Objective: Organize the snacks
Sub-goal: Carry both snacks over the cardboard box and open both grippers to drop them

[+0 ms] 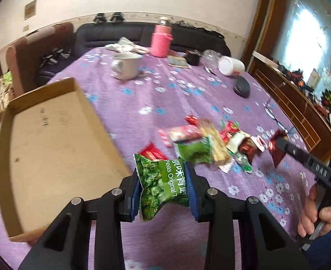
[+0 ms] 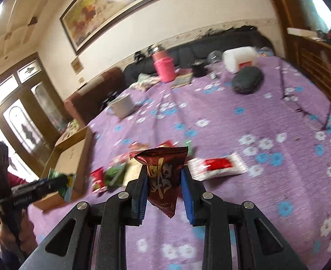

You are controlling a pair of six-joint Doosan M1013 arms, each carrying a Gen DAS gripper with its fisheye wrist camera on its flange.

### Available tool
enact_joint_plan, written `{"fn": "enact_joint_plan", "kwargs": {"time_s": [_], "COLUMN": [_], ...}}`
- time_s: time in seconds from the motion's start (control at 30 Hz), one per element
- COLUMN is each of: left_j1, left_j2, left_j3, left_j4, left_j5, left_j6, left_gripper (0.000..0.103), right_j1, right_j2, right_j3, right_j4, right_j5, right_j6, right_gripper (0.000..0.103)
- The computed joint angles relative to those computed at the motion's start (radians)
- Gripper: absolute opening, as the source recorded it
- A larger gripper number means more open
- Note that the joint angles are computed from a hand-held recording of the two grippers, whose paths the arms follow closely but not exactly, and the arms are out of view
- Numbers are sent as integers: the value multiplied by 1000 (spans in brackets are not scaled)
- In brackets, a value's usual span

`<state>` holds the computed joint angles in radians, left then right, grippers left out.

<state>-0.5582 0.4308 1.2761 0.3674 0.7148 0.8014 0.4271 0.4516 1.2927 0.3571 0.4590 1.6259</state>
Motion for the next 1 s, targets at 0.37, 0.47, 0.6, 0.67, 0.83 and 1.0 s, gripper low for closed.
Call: {"fn": "enact_joint_plan", "kwargs": {"time_s": [0.37, 0.47, 0.6, 0.67, 0.83, 1.0], "left_j1": [44, 55, 71, 80, 97, 116], "left_j2": [-87, -105, -118, -122, -123, -108], "left_j3": [92, 115, 130, 135, 134, 113], "left_j4": [125, 153, 175, 177, 189, 178], "left_j5": [-2, 3, 27, 34, 46, 67], "left_j6": [-191, -233, -272, -282, -288, -267], "left_gripper": [34, 34, 34, 34, 34, 34], "right_j1": [97, 117, 138, 144, 161, 166], "right_j2": [88, 133, 208, 234, 321, 394], "right_j3": [-231, -311, -437, -484, -642, -779], "right_j4": [88, 114, 129, 127, 110, 92], "right_j5": [215, 278, 373, 404, 490, 562], "right_j6": [-202, -235, -233, -225, -182, -119], "right_gripper": [30, 30, 30, 30, 30, 30]}}
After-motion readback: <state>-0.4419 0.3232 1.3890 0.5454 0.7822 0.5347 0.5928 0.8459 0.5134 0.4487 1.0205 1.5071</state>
